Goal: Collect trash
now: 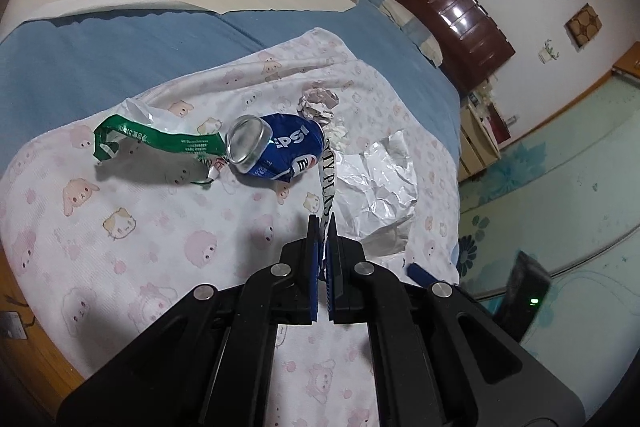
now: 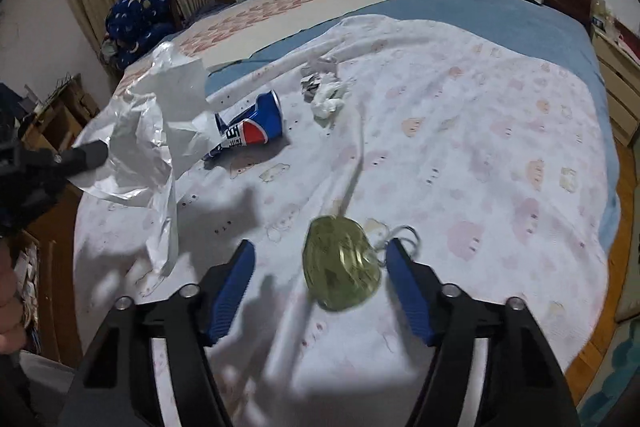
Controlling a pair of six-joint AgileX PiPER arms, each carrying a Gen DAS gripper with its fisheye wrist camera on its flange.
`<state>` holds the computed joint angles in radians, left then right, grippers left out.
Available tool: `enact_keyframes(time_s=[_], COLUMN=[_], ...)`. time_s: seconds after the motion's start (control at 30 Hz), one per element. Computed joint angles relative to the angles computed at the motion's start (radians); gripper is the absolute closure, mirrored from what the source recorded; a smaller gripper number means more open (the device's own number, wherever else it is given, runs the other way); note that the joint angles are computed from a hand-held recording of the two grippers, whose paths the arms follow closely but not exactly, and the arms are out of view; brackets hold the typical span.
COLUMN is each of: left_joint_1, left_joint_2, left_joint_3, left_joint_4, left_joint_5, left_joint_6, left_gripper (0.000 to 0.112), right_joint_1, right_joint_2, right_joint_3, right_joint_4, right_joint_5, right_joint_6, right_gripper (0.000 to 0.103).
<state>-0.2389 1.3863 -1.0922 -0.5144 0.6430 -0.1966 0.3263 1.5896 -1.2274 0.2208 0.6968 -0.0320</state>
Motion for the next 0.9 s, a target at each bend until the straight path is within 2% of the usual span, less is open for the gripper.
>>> enact_keyframes(time_s=[0.07, 0.17, 0.4, 0.5, 0.7, 0.8, 0.9], left_joint_1=[0.009, 0.037, 0.076, 0.059, -0.032, -0.132, -0.246], left_joint_2=[0.01, 0.013, 0.006, 0.004, -0.011, -0.028, -0.042], left_joint_3=[-0.006, -0.006, -0.006, -0.007, -0.026, -0.052, -0.08], left_joint_4=[0.001, -0.031, -0.073, -0.069, 0.025, 0.178, 0.321], left_joint_5=[0.006, 0.018, 0.032, 0.026, 0.01, -0.002, 0.002], left_joint_6=[0.009, 0.046, 0.083, 0.079, -0.01, -0.13, -0.25], left_gripper=[0.109, 0.109, 0.11, 0.109, 0.109, 0.109, 0.109], right_joint_1=[-0.012, -0.077, -0.192, -0.233, -0.296, -0.322, -0.392], right_joint_2=[0.054, 0.058, -0.024, -0.066, -0.178, -0.25, -0.375], right_joint_3=[-0.041, -0.03, 0.042, 0.082, 0.147, 0.156, 0.17], right_joint_4=[0.005, 0.159, 0.404, 0.462, 0.534, 0.531, 0.529], right_joint_5=[0.043, 0.034, 0.027, 0.041, 0.092, 0.138, 0.237], right_joint_6=[0.014, -0.067, -0.19, -0.203, -0.238, -0.23, -0.255], right_gripper=[0.085, 0.09, 0.1, 0.1, 0.1, 0.1, 0.1])
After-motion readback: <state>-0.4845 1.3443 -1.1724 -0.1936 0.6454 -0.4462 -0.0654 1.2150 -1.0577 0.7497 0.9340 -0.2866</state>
